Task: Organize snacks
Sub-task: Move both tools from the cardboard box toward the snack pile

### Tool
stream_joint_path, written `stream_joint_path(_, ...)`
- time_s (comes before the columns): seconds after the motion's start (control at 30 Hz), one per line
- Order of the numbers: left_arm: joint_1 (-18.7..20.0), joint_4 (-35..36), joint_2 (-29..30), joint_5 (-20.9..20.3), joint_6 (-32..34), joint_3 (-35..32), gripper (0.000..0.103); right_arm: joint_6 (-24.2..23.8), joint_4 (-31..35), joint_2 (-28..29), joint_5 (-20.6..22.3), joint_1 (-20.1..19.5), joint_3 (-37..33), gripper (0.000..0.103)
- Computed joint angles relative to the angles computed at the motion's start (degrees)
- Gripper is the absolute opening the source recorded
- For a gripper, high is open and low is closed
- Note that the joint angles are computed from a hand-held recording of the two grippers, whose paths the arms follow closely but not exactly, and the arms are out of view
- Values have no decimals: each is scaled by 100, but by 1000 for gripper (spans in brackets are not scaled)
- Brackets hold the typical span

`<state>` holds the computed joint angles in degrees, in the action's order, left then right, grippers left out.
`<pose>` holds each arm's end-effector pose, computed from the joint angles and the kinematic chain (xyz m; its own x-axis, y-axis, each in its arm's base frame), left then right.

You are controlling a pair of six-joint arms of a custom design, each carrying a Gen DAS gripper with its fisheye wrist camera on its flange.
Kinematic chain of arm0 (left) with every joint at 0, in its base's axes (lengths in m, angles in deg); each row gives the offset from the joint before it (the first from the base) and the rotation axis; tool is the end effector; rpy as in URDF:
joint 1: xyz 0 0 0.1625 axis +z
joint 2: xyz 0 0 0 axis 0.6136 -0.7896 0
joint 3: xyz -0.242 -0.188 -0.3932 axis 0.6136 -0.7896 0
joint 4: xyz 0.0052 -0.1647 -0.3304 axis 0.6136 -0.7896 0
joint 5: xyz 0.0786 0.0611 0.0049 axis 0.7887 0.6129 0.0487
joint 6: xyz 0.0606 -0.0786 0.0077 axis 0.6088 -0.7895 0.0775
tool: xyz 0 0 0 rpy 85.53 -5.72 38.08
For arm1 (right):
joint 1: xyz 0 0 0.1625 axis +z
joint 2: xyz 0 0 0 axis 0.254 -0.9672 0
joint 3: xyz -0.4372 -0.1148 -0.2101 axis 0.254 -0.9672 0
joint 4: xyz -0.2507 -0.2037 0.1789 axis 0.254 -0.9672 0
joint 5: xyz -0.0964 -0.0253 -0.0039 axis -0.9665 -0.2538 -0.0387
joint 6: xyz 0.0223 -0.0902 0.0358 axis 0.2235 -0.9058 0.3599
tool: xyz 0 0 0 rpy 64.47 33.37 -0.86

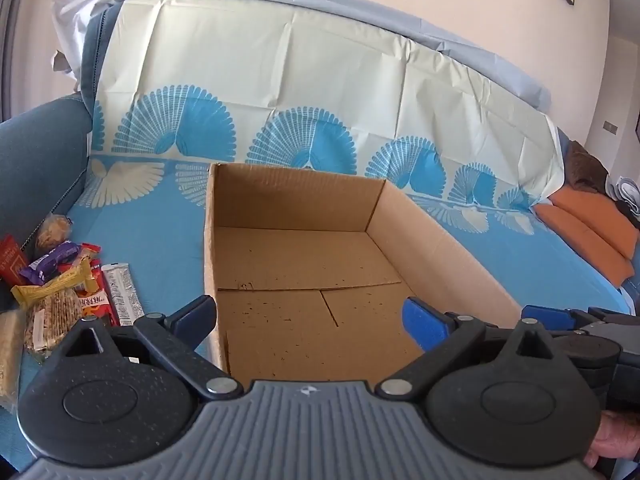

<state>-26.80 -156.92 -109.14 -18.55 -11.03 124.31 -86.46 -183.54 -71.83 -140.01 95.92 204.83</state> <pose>-0.2785 -0.2835 0.1419 -0.8058 -0.2134 -0.5523 0.4089 0.4741 -0.7798 0.2214 -0.3464 0.2058 -0.6414 -0.3326 0.6913 -0.7344 0.5268 -0.4279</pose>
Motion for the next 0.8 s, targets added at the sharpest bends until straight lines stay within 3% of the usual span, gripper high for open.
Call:
stream_joint_path(0.13,3,19,-12,-10,-75,-10,100,-22,-155,66,4,23,19,92)
stream_joint_path(0.33,1,-1049,114,-81,641,183,100,-90,-350,112,91,2,85,90)
stream_joint_path(0.43,-25,-1105,15,-112,754,261,100,-131,-422,135,143,-4,113,88)
stream_joint_path(0.6,-79,-1951,141,-146,1064,439,99,-194,-463,167,222,5,131,79)
stream_joint_path(0.8,-105,-2442,140,-250,1418,510,90,-368,-649,261,299,29,178,72)
